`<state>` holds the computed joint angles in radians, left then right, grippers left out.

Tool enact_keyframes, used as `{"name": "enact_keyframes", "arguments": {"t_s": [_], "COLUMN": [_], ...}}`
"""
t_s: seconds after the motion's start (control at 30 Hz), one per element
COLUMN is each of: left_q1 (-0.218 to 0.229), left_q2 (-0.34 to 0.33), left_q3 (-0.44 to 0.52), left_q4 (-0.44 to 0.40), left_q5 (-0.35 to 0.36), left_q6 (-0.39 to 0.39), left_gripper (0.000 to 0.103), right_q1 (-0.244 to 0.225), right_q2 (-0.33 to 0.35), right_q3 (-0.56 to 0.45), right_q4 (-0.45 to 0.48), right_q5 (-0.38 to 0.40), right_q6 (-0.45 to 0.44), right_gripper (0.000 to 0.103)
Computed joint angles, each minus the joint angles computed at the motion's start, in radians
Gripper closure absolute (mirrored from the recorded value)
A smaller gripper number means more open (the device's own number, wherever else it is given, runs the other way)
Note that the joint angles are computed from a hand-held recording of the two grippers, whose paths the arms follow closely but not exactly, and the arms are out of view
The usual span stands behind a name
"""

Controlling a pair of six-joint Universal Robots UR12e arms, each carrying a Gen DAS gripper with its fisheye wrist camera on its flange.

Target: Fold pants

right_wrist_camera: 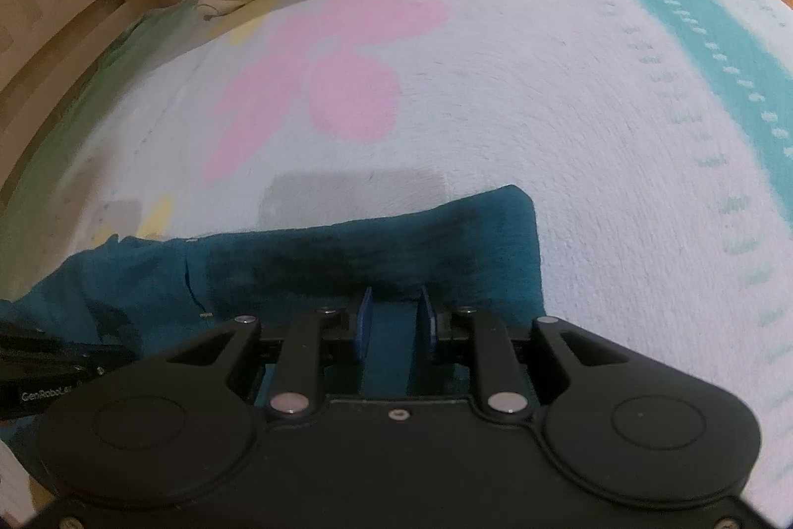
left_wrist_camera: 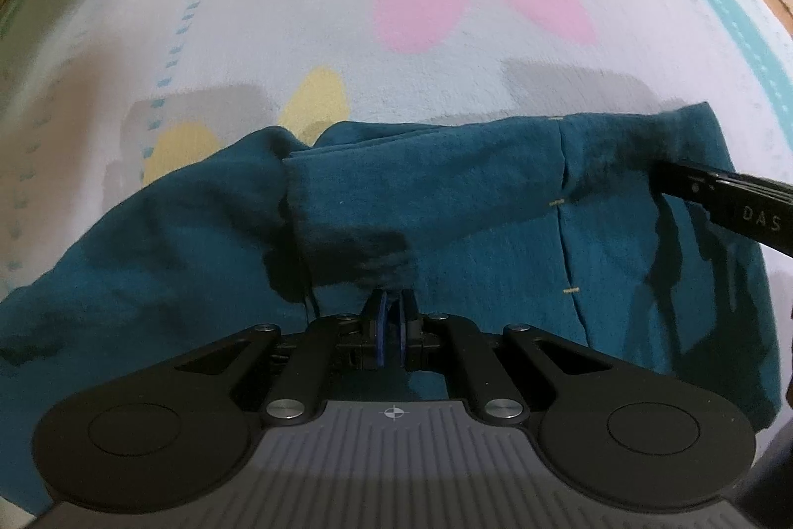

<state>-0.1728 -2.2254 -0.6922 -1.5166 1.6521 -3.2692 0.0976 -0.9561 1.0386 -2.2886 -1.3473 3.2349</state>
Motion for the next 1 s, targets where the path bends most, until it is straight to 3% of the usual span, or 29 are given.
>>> {"name": "enact_keyframes", "arguments": {"t_s": [0.3,0.5,0.6,0.67,0.73,0.87,1.0], "left_q1": [-0.012,-0.016,-0.015,-0.013,-0.011,-0.004,0.004], "left_q2": [0.003,0.013,0.019,0.025,0.034,0.054,0.08], "left_q3": [-0.004,-0.011,-0.015,-0.019,-0.027,-0.042,-0.049], "left_q4": [0.007,0.0,-0.005,-0.005,-0.001,0.017,0.045], "left_q5": [0.028,0.043,0.05,0.047,0.046,0.059,0.102], "left_q6": [0.032,0.01,-0.006,-0.017,-0.034,-0.078,-0.12], "left_gripper": [0.097,0.098,0.098,0.098,0.098,0.098,0.098], "right_q1": [0.012,0.017,0.028,0.041,0.056,0.064,0.065], "right_q2": [-0.003,-0.005,-0.009,-0.009,-0.007,-0.002,0.01], "right_q3": [0.002,0.004,0.017,0.017,0.012,-0.004,-0.06], "right_q4": [-0.002,0.003,-0.023,-0.024,-0.018,0.006,0.104], "right_q5": [-0.037,-0.055,-0.083,-0.115,-0.151,-0.179,-0.181], "right_q6": [-0.043,-0.07,-0.112,-0.178,-0.243,-0.246,-0.234], "right_gripper": [0.074,0.072,0.062,0.051,0.047,0.046,0.046]}}
